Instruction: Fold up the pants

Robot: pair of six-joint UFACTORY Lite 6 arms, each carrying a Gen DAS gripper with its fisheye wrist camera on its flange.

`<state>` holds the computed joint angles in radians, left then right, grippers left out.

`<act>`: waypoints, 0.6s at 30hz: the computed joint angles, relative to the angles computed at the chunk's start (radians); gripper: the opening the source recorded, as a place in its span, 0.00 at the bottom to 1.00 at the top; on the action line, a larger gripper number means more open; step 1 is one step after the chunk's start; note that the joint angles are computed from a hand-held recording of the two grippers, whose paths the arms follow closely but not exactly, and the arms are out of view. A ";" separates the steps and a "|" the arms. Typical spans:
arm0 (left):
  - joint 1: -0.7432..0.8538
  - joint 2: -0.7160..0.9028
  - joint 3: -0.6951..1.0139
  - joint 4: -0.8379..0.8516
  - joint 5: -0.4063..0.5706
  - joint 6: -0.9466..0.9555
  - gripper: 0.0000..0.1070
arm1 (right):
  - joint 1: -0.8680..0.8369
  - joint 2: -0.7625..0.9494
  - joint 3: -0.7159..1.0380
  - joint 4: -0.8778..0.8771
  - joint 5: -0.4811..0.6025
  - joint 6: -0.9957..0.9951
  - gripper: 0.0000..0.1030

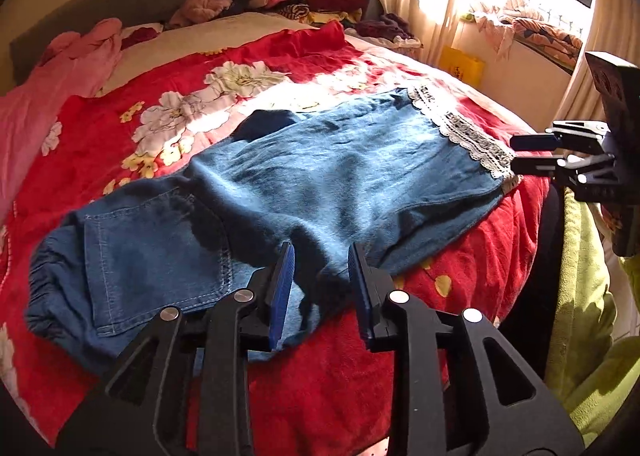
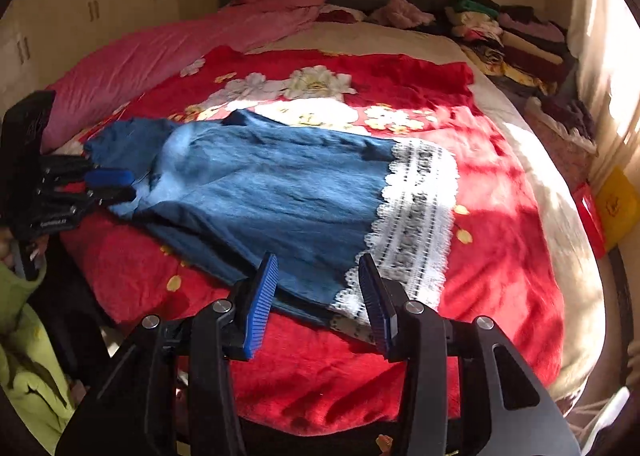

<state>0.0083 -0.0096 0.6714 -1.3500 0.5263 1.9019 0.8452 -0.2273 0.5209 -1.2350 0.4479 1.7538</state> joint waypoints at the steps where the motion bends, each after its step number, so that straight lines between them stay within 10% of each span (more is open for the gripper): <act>1: 0.007 0.017 0.006 0.000 -0.010 -0.004 0.21 | 0.002 0.069 0.044 -0.023 -0.024 -0.013 0.40; 6: 0.038 0.100 0.036 0.007 -0.012 -0.013 0.23 | -0.026 0.331 0.214 -0.017 -0.079 -0.161 0.39; 8: 0.040 0.123 0.045 -0.011 -0.043 -0.015 0.23 | -0.079 0.366 0.219 0.009 -0.162 -0.202 0.03; 15: 0.205 0.141 0.141 0.048 0.005 -0.156 0.25 | -0.094 0.307 0.101 -0.020 -0.245 -0.146 0.03; 18: 0.298 0.133 0.193 0.041 0.045 -0.199 0.40 | -0.137 0.221 0.035 -0.096 -0.348 -0.047 0.21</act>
